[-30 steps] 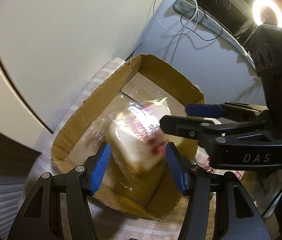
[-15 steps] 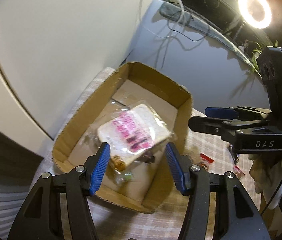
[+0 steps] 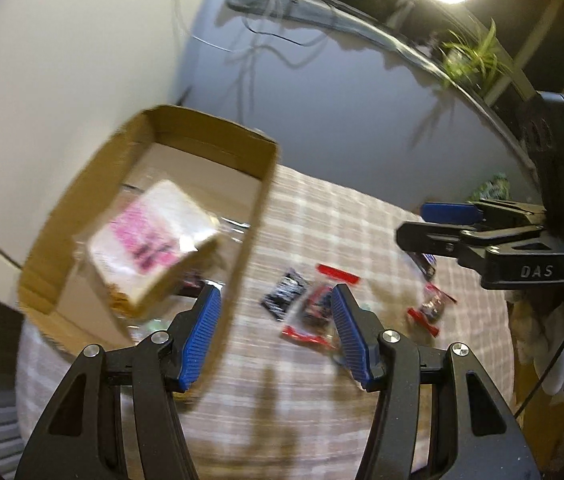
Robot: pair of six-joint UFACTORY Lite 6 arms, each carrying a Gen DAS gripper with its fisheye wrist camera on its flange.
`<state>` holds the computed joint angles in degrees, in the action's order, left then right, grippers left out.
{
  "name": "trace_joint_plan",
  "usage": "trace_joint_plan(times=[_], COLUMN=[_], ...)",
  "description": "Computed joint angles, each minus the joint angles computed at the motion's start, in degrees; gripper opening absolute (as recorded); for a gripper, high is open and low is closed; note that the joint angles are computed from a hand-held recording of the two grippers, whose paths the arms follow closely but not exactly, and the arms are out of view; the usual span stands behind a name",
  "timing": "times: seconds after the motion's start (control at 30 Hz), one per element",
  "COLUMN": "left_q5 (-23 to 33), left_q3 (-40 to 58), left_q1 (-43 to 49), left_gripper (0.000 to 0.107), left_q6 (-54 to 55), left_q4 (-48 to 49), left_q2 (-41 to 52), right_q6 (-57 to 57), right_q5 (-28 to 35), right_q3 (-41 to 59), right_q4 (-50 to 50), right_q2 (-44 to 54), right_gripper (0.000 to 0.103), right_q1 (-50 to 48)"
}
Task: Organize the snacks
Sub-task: 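Carry the bread loaf into the box and release it from the right tool, then grasp the red-topped bag of dates with the right tool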
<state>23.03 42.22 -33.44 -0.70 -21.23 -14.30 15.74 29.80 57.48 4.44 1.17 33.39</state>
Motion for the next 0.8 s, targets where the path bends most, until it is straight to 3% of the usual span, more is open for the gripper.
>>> trace_joint_plan(times=[0.13,0.27,0.43,0.6,0.8], left_q5=[-1.6,-3.2,-4.3,-4.8,-5.2], left_q3=[1.9,4.0,7.1,9.8,13.3], left_q1=[-4.8,-8.6,-10.8,-11.8,-11.9], left_gripper=[0.055,0.049,0.047,0.046,0.041], left_q6=[-1.2,-1.4,-0.2,-1.5,-1.4], left_q4=[0.4,-0.4,-1.5,0.4,1.3], left_q2=[4.1,9.5,16.0,21.5,27.7], right_q6=[2.9,4.6,5.3,3.4,1.6], right_q5=[1.4,4.0,6.0,3.7,-2.2], right_q3=[-10.6,-21.8,-32.2,-37.5,-38.4], right_q4=[-2.1,-3.2,-3.5,-1.4,1.3], right_q2=[-10.7,-22.2,-31.2,-32.5,-25.7], right_gripper=[0.075,0.075,0.075,0.075,0.075], right_q1=[-2.4,-6.5,-9.5,-12.2,-13.1])
